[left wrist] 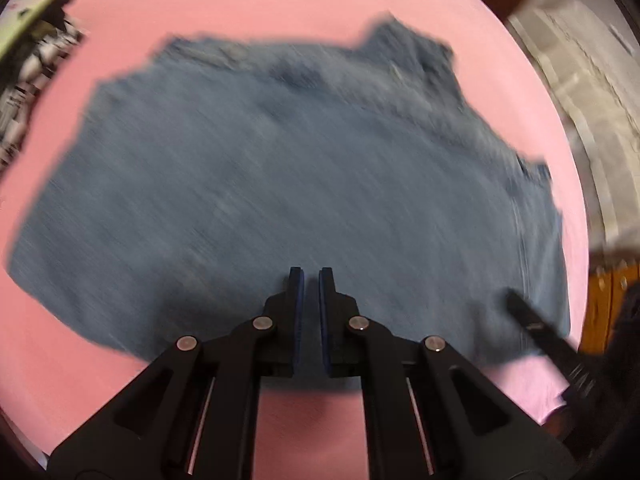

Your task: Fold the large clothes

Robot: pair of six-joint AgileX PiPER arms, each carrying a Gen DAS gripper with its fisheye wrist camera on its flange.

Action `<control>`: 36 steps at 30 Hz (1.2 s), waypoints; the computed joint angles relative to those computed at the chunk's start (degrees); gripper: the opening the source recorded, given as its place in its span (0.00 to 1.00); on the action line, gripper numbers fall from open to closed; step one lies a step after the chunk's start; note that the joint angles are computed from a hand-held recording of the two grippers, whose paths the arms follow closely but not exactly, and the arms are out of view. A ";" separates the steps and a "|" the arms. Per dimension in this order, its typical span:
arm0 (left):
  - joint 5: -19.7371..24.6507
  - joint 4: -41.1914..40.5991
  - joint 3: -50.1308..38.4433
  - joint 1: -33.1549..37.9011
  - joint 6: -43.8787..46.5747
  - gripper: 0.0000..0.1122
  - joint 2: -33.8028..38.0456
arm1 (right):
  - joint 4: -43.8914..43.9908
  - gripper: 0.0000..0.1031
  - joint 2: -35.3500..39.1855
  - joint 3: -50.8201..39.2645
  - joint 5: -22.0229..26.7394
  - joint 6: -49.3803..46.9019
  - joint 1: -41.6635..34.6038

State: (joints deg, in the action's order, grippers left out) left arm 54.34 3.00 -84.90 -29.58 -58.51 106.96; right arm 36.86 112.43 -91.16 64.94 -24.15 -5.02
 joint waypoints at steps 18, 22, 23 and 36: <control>0.32 9.63 26.00 8.64 -8.06 0.05 -20.74 | -25.64 0.00 -3.20 4.72 -13.71 3.09 -12.04; -4.51 7.31 31.65 11.30 -7.08 0.05 -25.30 | -21.14 0.00 -2.17 1.79 -11.57 1.77 -16.16; -4.66 7.27 31.93 11.42 -6.96 0.05 -25.37 | -22.02 0.00 -2.53 2.13 -12.25 2.66 -16.04; -10.15 -1.81 39.39 14.99 -2.66 0.04 -29.07 | -22.85 0.03 -9.66 9.27 -13.90 8.73 -2.62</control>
State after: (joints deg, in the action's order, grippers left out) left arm 44.19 1.19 -45.50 -14.59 -61.17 77.89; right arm 14.01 102.76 -81.89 51.04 -15.43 -7.65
